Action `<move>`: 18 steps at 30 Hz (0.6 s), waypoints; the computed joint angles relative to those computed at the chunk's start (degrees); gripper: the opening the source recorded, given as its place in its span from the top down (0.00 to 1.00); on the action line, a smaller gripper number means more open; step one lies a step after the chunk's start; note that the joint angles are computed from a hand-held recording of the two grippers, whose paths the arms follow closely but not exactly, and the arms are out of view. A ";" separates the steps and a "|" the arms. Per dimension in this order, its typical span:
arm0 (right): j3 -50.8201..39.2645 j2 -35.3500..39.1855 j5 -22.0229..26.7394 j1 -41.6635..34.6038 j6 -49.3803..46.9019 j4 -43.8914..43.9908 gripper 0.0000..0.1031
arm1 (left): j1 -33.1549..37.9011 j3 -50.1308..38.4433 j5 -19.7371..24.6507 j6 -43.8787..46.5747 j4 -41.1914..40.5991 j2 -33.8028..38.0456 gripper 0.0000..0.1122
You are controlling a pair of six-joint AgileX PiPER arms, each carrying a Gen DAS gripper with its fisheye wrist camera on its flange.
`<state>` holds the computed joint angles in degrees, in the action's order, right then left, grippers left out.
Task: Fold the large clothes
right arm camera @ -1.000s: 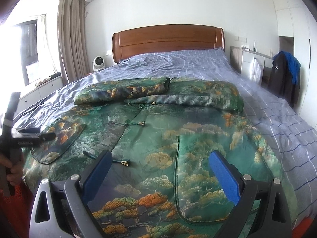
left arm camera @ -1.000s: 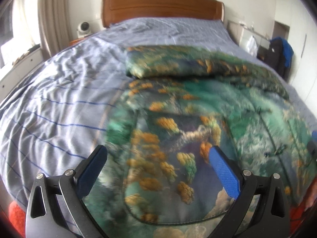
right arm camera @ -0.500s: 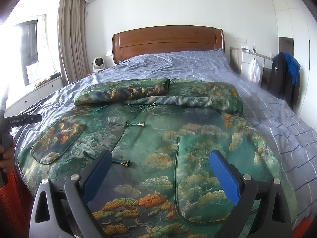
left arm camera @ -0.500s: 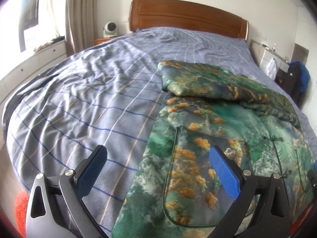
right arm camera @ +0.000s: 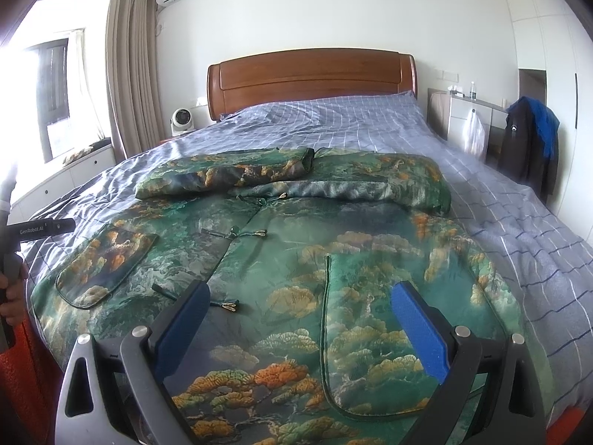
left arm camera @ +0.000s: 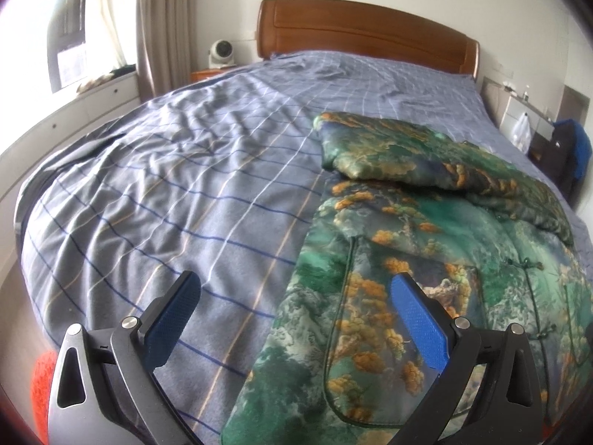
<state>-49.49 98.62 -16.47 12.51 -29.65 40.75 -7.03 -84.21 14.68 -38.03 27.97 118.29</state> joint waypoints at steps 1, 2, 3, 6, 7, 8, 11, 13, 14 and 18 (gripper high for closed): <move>-0.03 0.04 -0.05 0.07 0.02 0.02 0.05 | 0.03 0.16 -0.06 -1.17 1.03 -0.08 0.09; -0.05 0.07 -0.05 0.10 -0.15 0.19 0.05 | 0.08 0.23 -0.07 -2.46 2.17 -0.15 0.09; -0.02 0.05 -0.08 0.10 -0.21 0.27 0.05 | 0.10 0.35 -0.10 -3.71 3.31 -0.22 0.09; 0.01 0.05 -0.18 0.11 0.02 -0.05 0.05 | 0.15 0.43 0.04 -6.93 6.13 -0.27 0.09; 0.02 0.07 -0.16 0.04 0.26 -0.34 0.05 | 0.18 0.47 0.10 -7.52 6.61 -0.26 0.09; 0.03 0.04 -0.14 0.08 0.24 -0.22 0.05 | 0.22 0.42 0.24 -8.02 6.98 -0.20 0.09; -0.04 0.04 0.04 0.08 -0.33 0.33 0.05 | 0.24 0.31 0.59 -9.15 7.85 -0.08 0.09; -0.07 0.06 -0.05 0.16 -0.54 0.52 0.05 | 0.21 0.12 0.90 -9.84 8.48 0.02 0.09; -0.09 0.05 0.00 0.14 -0.57 0.56 0.05 | 0.14 0.01 1.14 -10.41 9.04 0.09 0.09; -0.13 0.12 0.18 0.04 -0.43 0.55 0.05 | 0.18 0.39 1.16 -12.32 10.76 -0.06 0.09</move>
<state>-49.62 98.74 -16.29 12.56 -30.08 41.29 -6.86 -83.82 15.84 -50.34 38.73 118.23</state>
